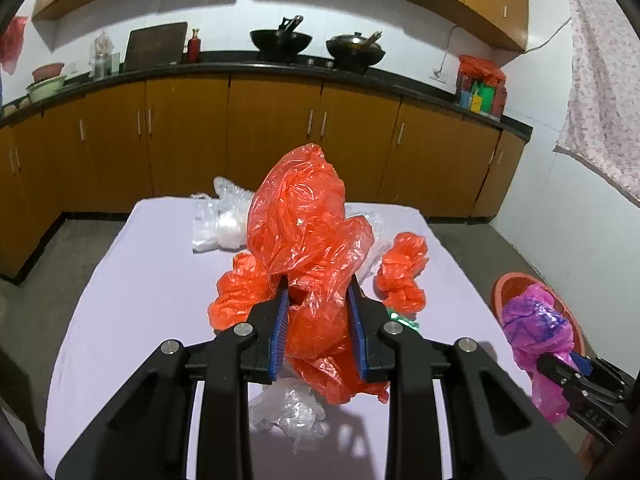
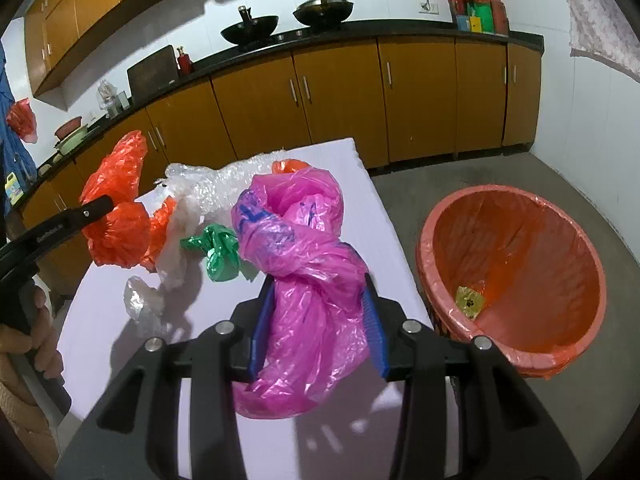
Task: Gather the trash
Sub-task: 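Grasp the large orange bag with the left tool while the right tool holds the pink bag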
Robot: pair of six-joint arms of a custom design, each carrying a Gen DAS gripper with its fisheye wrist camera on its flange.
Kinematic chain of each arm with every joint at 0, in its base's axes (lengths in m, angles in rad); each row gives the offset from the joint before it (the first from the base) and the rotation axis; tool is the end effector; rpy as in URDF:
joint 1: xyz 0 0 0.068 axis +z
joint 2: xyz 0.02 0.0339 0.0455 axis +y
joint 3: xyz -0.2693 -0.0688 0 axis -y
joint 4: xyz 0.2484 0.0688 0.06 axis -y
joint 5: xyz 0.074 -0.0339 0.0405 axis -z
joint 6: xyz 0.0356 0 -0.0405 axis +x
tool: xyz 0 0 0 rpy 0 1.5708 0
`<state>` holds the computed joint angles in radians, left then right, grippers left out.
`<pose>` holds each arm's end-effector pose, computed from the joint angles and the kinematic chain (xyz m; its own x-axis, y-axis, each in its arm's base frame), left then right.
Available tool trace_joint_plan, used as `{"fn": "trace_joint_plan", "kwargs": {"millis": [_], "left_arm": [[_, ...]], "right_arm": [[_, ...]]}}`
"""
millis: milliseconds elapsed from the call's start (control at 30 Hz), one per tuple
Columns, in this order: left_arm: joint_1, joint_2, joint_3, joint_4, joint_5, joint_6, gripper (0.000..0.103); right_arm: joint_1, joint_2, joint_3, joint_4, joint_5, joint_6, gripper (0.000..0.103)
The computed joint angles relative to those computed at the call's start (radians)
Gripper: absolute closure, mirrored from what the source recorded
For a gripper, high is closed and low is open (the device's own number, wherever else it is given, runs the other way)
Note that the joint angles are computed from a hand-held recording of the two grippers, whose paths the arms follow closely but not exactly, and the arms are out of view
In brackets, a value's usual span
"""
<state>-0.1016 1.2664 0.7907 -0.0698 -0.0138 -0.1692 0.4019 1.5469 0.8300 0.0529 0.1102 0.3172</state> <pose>0.2799 -0.0280 0.2531 -0.5239 -0.1158 -0.8439 0.0015 0.9906 -0.1369 0.3019 0.1241 0.1973 -0.6353 0.0668 -0.7694 -0.1168 0.9765 0.1812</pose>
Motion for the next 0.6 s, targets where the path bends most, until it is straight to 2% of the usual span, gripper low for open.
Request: {"fn": "trace_joint_plan", "kwargs": {"millis": [600], "left_arm": [[-0.115, -0.029, 0.022, -0.012, -0.021, 0.005, 0.076]], "right_arm": [[-0.029, -0.096, -0.051, -0.004, 0.028, 0.015, 0.062]]}}
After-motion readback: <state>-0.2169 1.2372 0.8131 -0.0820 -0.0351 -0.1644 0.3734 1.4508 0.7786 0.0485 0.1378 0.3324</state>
